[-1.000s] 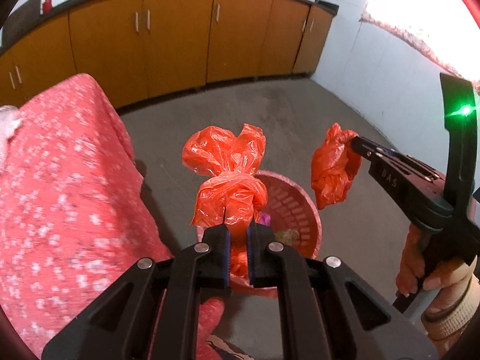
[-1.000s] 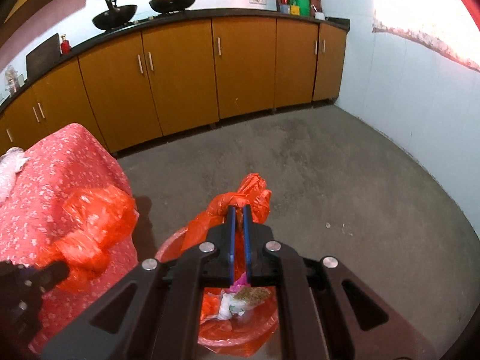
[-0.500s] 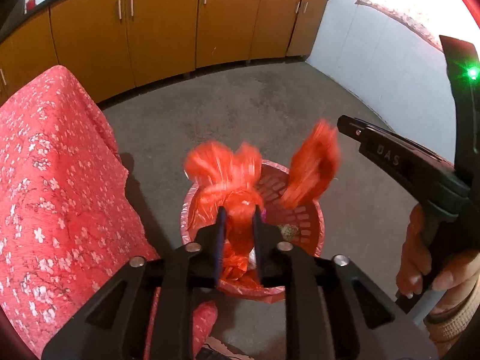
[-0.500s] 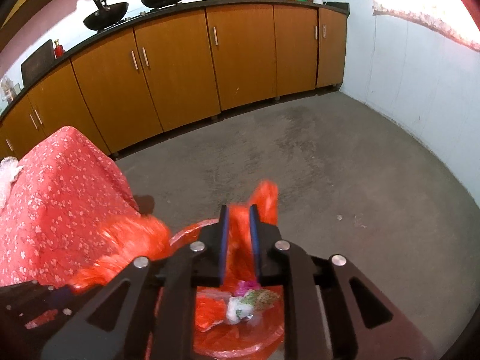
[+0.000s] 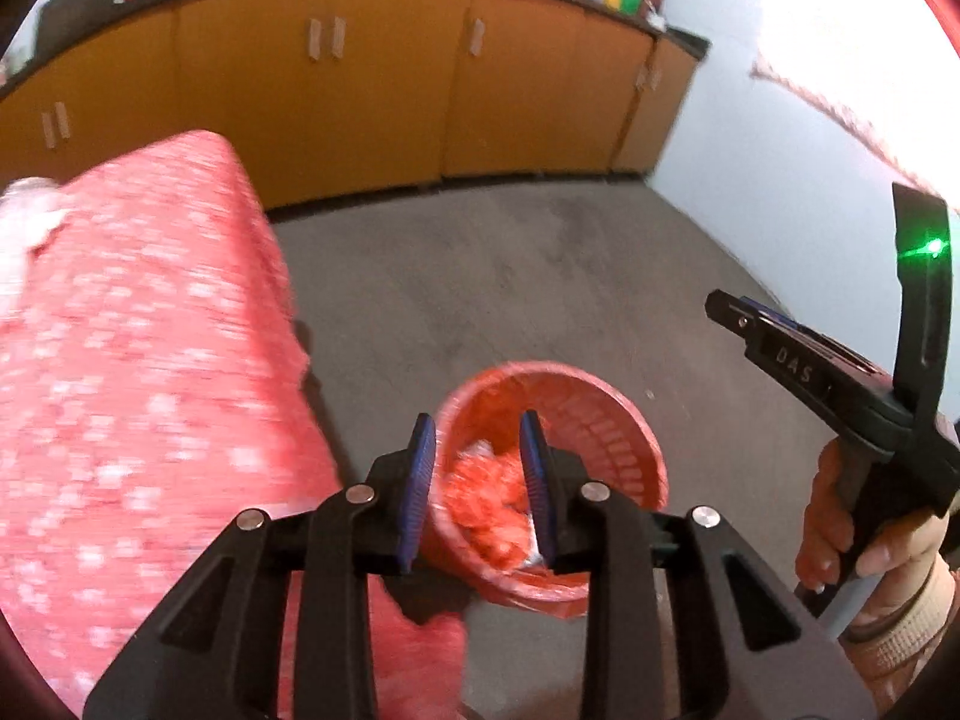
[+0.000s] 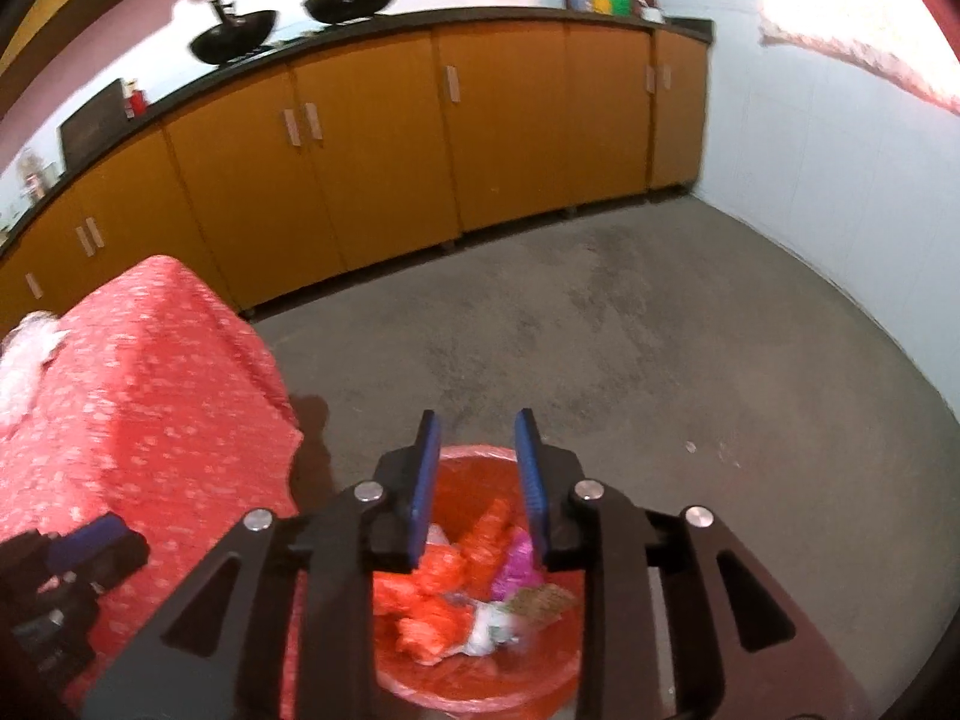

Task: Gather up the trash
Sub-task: 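Open both tools over the orange basket to drop the red bags, then return both tools to the table while the right tool grasps the clear bubble wrap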

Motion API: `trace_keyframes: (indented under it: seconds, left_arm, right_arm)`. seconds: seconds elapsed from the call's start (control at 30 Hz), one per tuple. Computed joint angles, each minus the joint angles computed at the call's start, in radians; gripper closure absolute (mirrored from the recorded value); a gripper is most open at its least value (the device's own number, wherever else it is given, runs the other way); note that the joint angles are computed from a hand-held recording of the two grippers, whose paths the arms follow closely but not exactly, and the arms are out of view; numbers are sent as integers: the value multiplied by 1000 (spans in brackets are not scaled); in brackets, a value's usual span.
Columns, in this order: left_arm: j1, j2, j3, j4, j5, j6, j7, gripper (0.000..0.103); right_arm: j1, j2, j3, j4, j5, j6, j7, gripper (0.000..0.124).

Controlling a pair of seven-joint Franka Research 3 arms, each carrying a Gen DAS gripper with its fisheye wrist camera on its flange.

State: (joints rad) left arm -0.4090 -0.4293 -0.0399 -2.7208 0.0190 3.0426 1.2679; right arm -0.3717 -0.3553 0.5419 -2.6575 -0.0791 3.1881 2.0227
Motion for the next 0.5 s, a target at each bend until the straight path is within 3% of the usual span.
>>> trace_keyframes:
  seconds: [0.1, 0.3, 0.4, 0.47, 0.5]
  left_arm:
    - [58, -114, 20, -67, 19, -9, 0, 73]
    - [319, -339, 22, -195, 132, -32, -2, 70]
    - [469, -408, 25, -230, 187, -31, 8, 69]
    - [577, -425, 43, -239, 224, -15, 28, 69]
    - [616, -430, 47, -243, 235, -9, 33, 69]
  right_arm:
    - [59, 17, 4, 52, -2, -10, -4, 97]
    - [143, 117, 85, 212, -66, -28, 41, 97]
    - [107, 200, 200, 320, -163, -41, 121, 96]
    - [19, 292, 339, 429, -356, -70, 267, 95]
    - [14, 342, 365, 480, -474, -89, 356, 94]
